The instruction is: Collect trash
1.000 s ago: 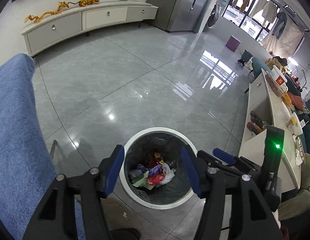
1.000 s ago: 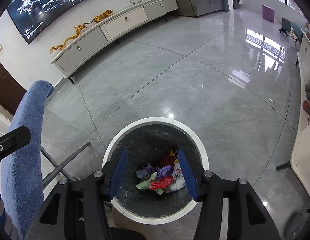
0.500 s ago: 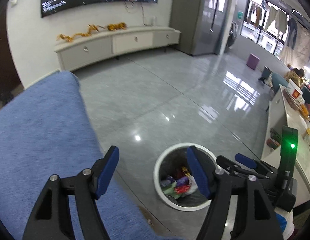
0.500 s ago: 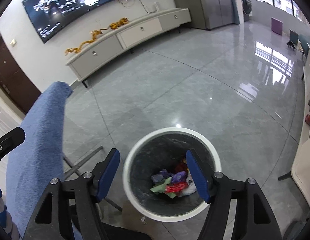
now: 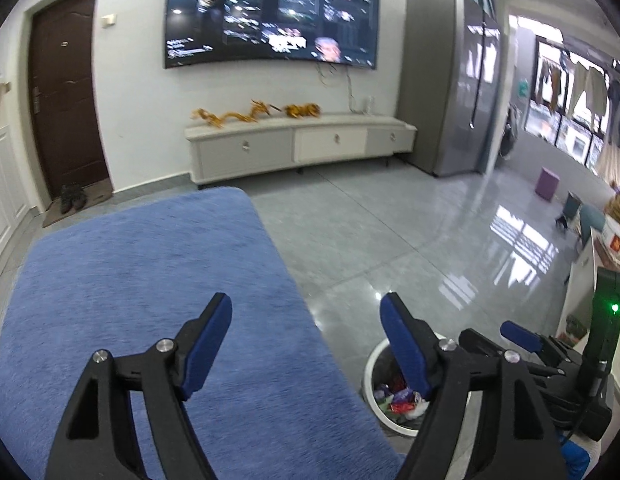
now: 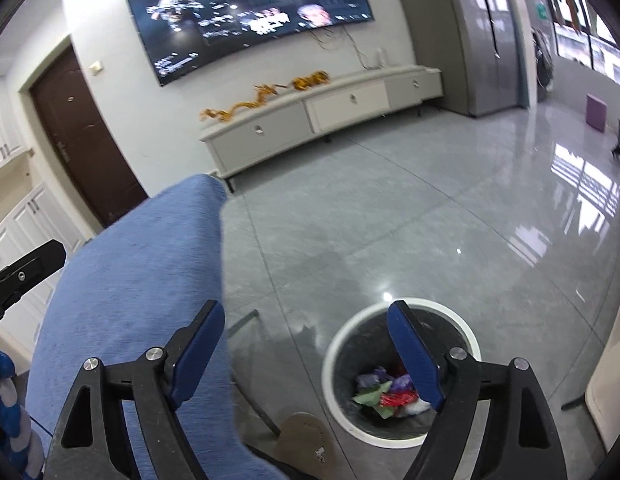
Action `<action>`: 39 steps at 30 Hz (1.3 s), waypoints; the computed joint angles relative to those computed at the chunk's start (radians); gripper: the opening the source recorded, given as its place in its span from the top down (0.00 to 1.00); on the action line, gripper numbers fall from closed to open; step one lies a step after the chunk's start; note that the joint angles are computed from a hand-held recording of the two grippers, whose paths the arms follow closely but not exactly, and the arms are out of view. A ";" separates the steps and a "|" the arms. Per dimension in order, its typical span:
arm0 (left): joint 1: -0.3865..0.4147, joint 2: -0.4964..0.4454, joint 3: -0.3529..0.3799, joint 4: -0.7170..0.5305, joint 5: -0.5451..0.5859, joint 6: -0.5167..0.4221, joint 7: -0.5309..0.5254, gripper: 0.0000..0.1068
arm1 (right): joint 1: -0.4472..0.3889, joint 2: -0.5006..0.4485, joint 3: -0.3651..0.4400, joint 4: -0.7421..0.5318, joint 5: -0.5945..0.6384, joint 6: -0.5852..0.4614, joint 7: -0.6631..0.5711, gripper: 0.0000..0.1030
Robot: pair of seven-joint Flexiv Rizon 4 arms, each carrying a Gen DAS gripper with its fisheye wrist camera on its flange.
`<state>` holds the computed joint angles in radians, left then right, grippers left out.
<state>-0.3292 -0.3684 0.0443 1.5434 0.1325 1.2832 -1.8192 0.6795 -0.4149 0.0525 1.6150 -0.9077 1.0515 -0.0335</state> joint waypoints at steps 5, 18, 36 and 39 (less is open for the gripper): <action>0.007 0.097 0.036 0.099 0.033 0.060 -0.068 0.22 | 0.034 0.000 0.000 -0.032 -0.046 -0.012 -0.007 0.11; 0.030 0.299 0.086 0.212 0.436 0.036 -0.454 0.12 | 0.113 0.006 0.001 -0.092 -0.222 -0.050 0.019 0.00; 0.209 0.457 -0.096 0.304 0.721 -0.099 -0.722 0.10 | 0.158 -0.039 -0.004 -0.133 -0.306 -0.047 0.039 0.00; 0.233 0.454 -0.116 0.301 0.717 -0.107 -0.725 0.10 | 0.162 -0.045 -0.006 -0.138 -0.297 -0.044 0.032 0.00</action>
<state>-0.0959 0.0855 -0.0714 1.8446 0.8490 1.1766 -2.5438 0.8416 -0.4602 0.0469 1.4769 -1.2046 1.0074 -0.0020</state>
